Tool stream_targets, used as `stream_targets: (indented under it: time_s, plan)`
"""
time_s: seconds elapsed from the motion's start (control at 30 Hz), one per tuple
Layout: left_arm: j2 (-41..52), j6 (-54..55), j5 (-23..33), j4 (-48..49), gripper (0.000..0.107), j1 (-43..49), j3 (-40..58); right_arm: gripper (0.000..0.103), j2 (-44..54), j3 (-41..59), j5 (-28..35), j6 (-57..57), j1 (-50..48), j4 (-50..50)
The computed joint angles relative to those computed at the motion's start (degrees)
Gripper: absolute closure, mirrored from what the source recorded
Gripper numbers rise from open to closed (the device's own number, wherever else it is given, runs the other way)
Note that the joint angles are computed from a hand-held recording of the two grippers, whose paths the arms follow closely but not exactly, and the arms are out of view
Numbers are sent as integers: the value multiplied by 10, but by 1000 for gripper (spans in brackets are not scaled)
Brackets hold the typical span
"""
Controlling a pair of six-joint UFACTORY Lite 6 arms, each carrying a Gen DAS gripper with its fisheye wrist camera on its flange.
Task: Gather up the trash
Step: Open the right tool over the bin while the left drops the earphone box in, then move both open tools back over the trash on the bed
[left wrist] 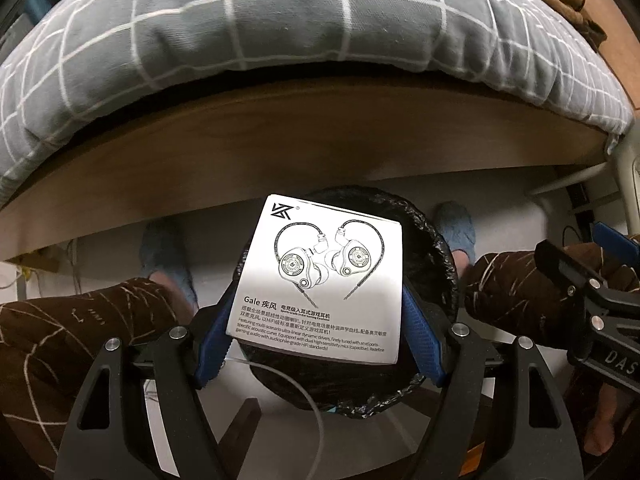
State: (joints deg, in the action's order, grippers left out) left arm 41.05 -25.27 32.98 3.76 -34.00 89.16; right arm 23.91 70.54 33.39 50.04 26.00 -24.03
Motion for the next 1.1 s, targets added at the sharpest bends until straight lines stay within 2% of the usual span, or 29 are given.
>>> stream_targets:
  time_s: [0.17,0.27,0.43,0.6,0.87,1.1]
  plan:
    - [2,-28,1,30,31,-9,5,7,-3,-4,-2,-2,-3,2]
    - [-9,-64,-1,73,20,-16,-2,7,-1,-7,-11,-6,-5,6]
    - [-19,-90,2,105,11,-15,-6,7,2,0,-15,-2,2,0]
    - [-41,-123,-1,140,11,-5,-22,7,5,21,-14,25,17,-27]
    - [-104,-183,-21,216,11,11,-57,7,-6,50,-24,85,46,-125]
    - [-133,-202,-22,248,11,28,-47,7,-19,71,-37,156,54,-219]
